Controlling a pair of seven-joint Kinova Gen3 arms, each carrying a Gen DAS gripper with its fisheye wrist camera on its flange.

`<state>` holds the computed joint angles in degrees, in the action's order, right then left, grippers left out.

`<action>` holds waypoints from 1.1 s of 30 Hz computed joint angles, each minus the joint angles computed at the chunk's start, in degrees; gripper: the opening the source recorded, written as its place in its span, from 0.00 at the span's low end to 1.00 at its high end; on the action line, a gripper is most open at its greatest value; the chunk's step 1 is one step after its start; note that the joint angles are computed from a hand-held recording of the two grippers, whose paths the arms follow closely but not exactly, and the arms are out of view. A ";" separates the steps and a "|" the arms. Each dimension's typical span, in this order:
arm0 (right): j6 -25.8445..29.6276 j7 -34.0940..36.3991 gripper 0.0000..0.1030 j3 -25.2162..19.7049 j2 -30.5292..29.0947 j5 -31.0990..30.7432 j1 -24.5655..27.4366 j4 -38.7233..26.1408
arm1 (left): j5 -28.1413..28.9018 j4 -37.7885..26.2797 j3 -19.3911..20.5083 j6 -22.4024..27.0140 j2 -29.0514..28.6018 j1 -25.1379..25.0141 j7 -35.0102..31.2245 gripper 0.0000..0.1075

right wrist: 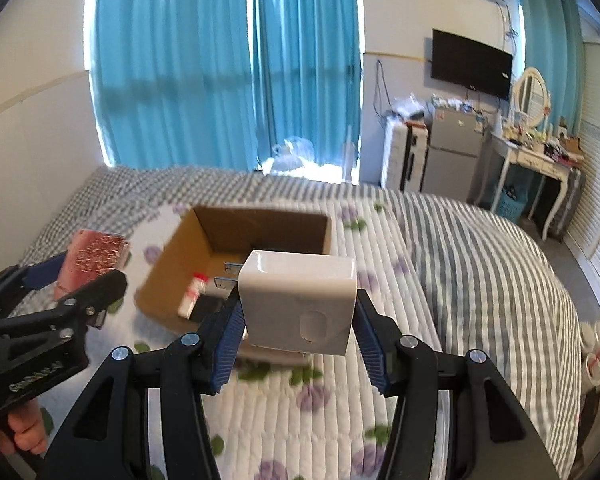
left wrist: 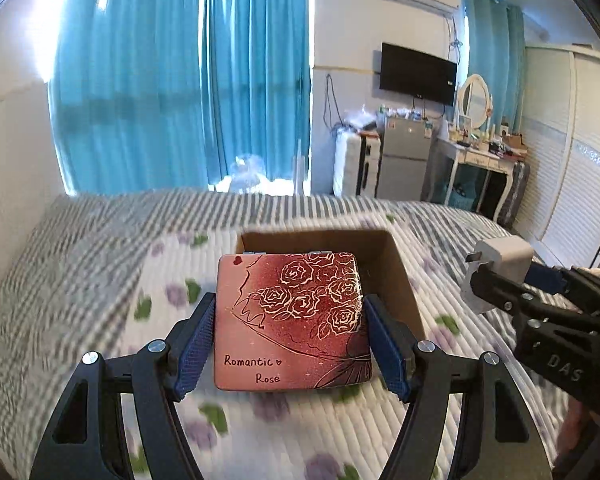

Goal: Organize rigid objects
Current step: 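Place the card into the box with the left gripper while the right gripper places the charger in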

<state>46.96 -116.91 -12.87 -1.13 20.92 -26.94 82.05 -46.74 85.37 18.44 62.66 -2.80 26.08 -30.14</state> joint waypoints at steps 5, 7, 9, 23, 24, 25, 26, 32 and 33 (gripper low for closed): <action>-0.69 4.03 0.51 1.45 5.30 -1.27 -0.57 -6.73 | 1.19 -2.57 -3.59 -4.31 4.07 -1.80 -4.81 0.67; -1.53 5.82 0.51 2.44 7.97 -2.56 -0.77 -9.21 | 2.38 -3.36 -5.40 -6.55 6.30 -2.25 -6.57 0.67; -2.26 7.34 0.51 3.43 10.13 -3.84 -1.08 -10.88 | 4.21 -4.61 -7.14 -7.71 8.62 -2.38 -9.39 0.67; -3.18 17.43 0.51 7.44 21.31 -11.84 -0.68 -17.22 | 14.91 -6.80 -15.38 -13.52 16.28 -3.03 -17.26 0.69; -3.30 17.68 0.51 7.65 21.34 -11.71 -0.91 -17.09 | 15.15 -7.24 -15.45 -12.93 16.48 -2.83 -17.42 0.69; -3.37 17.70 0.51 7.82 21.31 -11.68 -1.11 -17.00 | 15.66 -7.05 -15.38 -13.15 16.34 -3.12 -17.67 0.70; -3.73 17.63 0.51 7.90 21.00 -11.82 -1.16 -16.47 | 15.53 -6.34 -15.81 -13.86 15.78 -2.81 -16.98 0.71; -2.66 16.02 0.51 8.73 20.08 -10.67 -2.22 -16.47 | 13.54 -5.13 -15.58 -13.25 13.30 -2.30 -14.85 0.75; -2.21 15.79 0.51 8.76 20.17 -10.36 -2.46 -16.81 | 13.23 -4.96 -15.36 -12.94 12.76 -2.35 -14.86 0.75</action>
<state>44.75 -101.13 -4.11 19.03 10.57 -29.40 65.24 -33.50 80.41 3.08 49.72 9.96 23.73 -45.00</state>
